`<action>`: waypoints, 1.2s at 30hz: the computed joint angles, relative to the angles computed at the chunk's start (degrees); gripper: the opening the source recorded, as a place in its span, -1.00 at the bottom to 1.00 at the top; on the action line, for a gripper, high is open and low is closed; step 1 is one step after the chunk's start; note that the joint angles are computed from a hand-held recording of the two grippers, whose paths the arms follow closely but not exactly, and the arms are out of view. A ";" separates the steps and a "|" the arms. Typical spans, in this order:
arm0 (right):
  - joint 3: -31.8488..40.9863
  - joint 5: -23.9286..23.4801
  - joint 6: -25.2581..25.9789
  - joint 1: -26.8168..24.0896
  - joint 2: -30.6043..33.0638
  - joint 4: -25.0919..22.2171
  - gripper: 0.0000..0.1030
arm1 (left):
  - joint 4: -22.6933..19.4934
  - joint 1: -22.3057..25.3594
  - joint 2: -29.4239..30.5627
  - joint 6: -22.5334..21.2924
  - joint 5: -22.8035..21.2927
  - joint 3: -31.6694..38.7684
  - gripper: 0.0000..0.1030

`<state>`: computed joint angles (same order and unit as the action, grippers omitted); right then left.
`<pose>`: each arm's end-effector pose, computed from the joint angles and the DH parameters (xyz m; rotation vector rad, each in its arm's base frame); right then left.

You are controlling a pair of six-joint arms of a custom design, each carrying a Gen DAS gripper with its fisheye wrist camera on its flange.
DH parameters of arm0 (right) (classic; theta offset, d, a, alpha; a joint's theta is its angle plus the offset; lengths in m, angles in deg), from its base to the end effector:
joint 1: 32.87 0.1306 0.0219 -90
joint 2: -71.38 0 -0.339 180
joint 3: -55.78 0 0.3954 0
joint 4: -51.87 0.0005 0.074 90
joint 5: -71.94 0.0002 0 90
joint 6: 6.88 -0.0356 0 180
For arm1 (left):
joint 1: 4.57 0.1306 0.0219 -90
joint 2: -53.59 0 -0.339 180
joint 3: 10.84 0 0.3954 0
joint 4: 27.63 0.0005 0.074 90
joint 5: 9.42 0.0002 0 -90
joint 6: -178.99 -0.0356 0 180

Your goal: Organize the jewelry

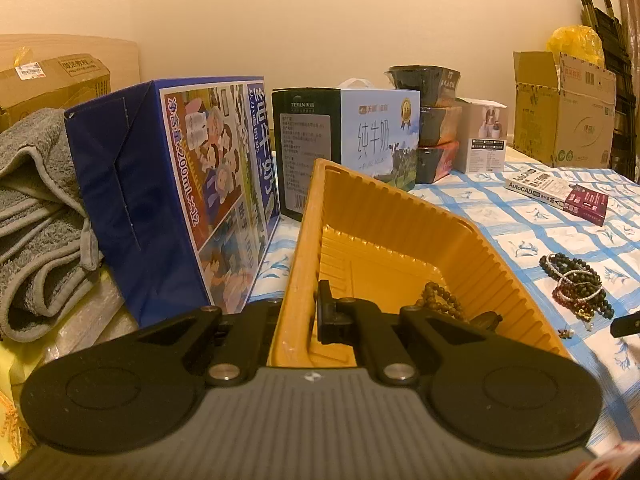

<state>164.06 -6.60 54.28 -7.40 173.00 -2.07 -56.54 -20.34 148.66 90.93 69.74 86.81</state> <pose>0.5058 0.2325 0.4284 0.1636 2.3795 0.2126 0.5256 -0.1420 0.4376 0.1250 2.0177 -0.0037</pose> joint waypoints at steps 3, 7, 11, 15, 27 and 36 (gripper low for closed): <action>0.41 -0.05 1.77 -0.03 0.88 0.32 -0.20 | 0.00 0.02 0.01 0.02 0.01 0.01 -0.91; 0.44 0.18 2.54 -0.07 1.44 1.39 -0.21 | 0.00 0.01 0.02 0.00 -0.01 0.02 -0.91; 1.11 0.49 3.60 -0.01 2.39 1.62 -0.36 | -0.06 0.02 0.00 -0.09 0.01 0.01 -0.91; 1.97 0.65 5.15 0.18 3.59 1.46 -0.49 | -0.05 0.03 0.04 -0.09 -0.01 0.01 -0.91; 4.23 2.12 8.27 0.43 6.43 1.22 -0.76 | -0.10 0.04 0.05 -0.01 0.02 0.05 -0.92; 4.12 3.80 10.43 0.90 6.32 1.65 -0.85 | 0.13 0.02 -0.06 -0.02 0.09 -0.28 -0.92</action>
